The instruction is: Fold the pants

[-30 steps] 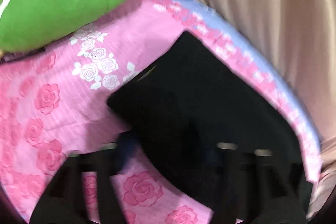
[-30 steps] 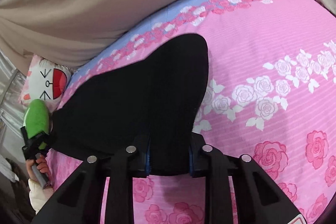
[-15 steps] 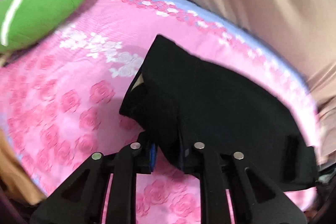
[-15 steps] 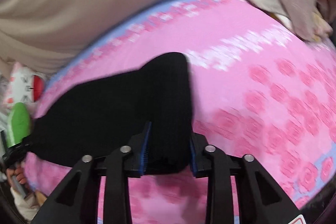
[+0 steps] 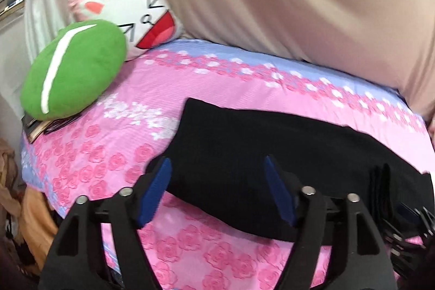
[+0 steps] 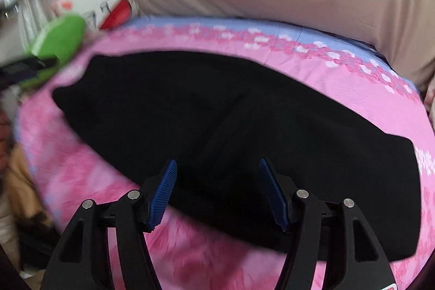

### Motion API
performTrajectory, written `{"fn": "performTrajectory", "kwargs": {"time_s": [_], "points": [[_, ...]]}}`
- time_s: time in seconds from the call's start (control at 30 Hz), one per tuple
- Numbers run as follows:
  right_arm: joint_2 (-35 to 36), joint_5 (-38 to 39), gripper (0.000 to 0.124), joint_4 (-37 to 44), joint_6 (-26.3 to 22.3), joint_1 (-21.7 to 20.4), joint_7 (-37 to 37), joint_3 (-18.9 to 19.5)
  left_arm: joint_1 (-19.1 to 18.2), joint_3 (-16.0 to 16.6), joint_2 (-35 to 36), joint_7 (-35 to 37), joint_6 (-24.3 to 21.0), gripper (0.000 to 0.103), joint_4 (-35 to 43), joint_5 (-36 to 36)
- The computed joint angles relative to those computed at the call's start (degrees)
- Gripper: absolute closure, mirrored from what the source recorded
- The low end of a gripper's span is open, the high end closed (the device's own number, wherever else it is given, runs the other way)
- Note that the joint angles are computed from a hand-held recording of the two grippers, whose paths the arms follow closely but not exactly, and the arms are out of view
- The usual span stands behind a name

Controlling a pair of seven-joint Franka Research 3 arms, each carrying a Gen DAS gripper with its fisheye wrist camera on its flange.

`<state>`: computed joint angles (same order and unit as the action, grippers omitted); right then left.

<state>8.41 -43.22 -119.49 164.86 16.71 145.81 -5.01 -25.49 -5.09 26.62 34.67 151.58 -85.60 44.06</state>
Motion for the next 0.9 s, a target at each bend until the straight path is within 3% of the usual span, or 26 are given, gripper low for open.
{"fn": "performTrajectory", "kwargs": {"time_s": [0.03, 0.1, 0.13, 0.33, 0.4, 0.53, 0.57, 0.63, 0.67, 0.7, 0.73, 0.77, 0.83, 0.9], "points": [[1.2, 0.9, 0.068, 0.7, -0.2, -0.2, -0.5, 0.2, 0.4, -0.6, 0.2, 1.4, 0.1, 0.030, -0.1, -0.7], [2.4, -1.9, 0.100, 1.8, 0.8, 0.7, 3.1, -1.5, 0.8, -1.5, 0.6, 3.8, 0.6, 0.028, -0.4, -1.9], [2.3, 0.3, 0.110, 1.9, 1.1, 0.2, 1.6, -1.1, 0.8, -1.7, 1.0, 4.8, 0.6, 0.028, -0.3, -2.5], [1.0, 5.3, 0.110, 3.8, 5.1, -0.3, 0.4, -1.3, 1.3, -3.0, 4.4, 11.0, 0.1, 0.028, 2.6, -8.1], [3.2, 14.5, 0.110, 5.8, 8.2, -2.7, -7.9, 2.0, 1.0, -2.8, 5.0, 12.3, -0.2, 0.027, 3.2, -9.1], [10.8, 26.0, 0.102, 12.9, 3.0, -3.8, -20.1, 6.7, 0.2, -2.1, 5.7, 13.5, -1.3, 0.021, 3.9, -10.1], [12.3, 25.7, 0.100, 13.7, 3.0, -2.9, -20.0, 5.8, 0.2, -2.1, 5.8, 13.8, -1.7, 0.021, 4.1, -10.4], [10.6, 26.6, 0.092, 11.2, 5.6, -2.3, -19.8, 5.2, 0.1, -1.8, 6.0, 14.2, -2.3, 0.021, 4.3, -10.6], [9.1, 29.8, 0.093, 9.5, 6.8, -4.6, -22.2, 7.9, -0.1, -1.6, 6.2, 14.3, -2.8, 0.021, 4.5, -10.5], [6.8, 35.9, 0.100, 6.3, 10.9, -7.1, -26.5, 10.6, -0.1, -1.6, 6.2, 14.5, -2.9, 0.021, 4.5, -10.5], [5.5, 40.0, 0.103, 4.5, 13.0, -7.7, -29.8, 11.2, -0.1, -1.5, 6.4, 14.5, -2.9, 0.021, 4.6, -10.6], [4.2, 40.0, 0.109, 3.4, 13.7, -6.9, -29.4, 9.9, -0.1, -1.4, 6.6, 14.4, -3.0, 0.021, 4.8, -10.6], [3.2, 34.0, 0.111, 2.9, 13.4, -1.7, -22.7, 2.5, -0.1, -1.6, 7.2, 14.6, -3.5, 0.021, 5.7, -11.1], [5.0, 36.8, 0.111, 4.4, 11.9, -0.9, -23.9, 0.2, -0.5, -1.4, 7.7, 14.4, -4.1, 0.021, 6.5, -11.2]]}}
